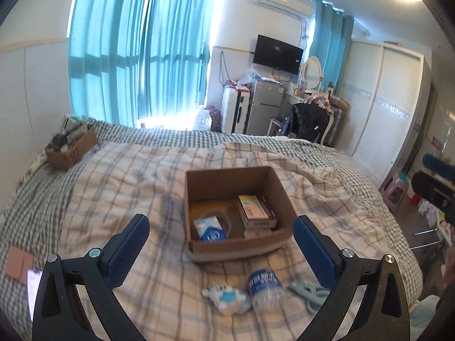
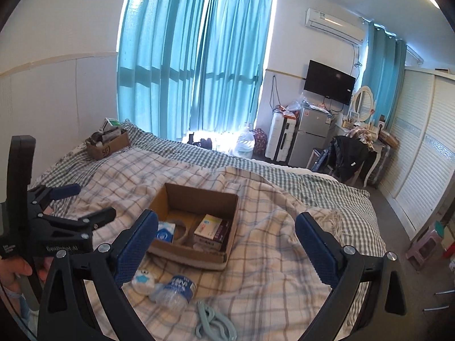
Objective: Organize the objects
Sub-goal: 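Grasp the pale green clip with the right tool while the left tool grasps the bear toy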
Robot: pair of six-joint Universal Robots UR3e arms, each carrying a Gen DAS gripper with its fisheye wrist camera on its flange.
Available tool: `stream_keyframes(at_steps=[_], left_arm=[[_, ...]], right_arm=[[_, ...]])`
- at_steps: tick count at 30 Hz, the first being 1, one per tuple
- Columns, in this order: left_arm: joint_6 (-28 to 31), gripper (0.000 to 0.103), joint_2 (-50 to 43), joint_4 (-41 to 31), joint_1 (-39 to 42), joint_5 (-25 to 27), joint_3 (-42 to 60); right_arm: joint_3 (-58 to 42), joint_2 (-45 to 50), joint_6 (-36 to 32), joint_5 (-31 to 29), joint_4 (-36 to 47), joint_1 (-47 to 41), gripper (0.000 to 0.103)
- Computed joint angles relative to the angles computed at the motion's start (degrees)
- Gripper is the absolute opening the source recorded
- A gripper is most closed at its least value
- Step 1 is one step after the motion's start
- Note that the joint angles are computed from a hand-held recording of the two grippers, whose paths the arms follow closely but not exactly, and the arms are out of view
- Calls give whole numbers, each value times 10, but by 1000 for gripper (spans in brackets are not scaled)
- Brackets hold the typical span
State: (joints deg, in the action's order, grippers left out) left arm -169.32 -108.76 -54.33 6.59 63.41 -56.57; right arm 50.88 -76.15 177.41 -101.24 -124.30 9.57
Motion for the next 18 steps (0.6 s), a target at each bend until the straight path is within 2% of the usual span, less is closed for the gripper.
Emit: stream_keyframes(at_steps=[5, 7, 10, 13, 16, 18], left_arm=[[5, 103, 68, 52, 16, 24, -157], [6, 103, 84, 94, 12, 43, -215], [6, 103, 73, 118, -7, 74, -245], [8, 103, 73, 146, -17, 74, -289], [7, 103, 65, 151, -29, 85, -308], [9, 103, 56, 154, -37, 95, -313]], right_arm=[[167, -71, 22, 0, -64, 2, 98], [222, -80, 28, 6, -83, -2, 98], [277, -67, 18, 5, -103, -7, 97], [319, -45, 14, 10, -106, -20, 96], [352, -24, 1, 26, -96, -36, 90], [370, -11, -10, 18, -93, -37, 90]])
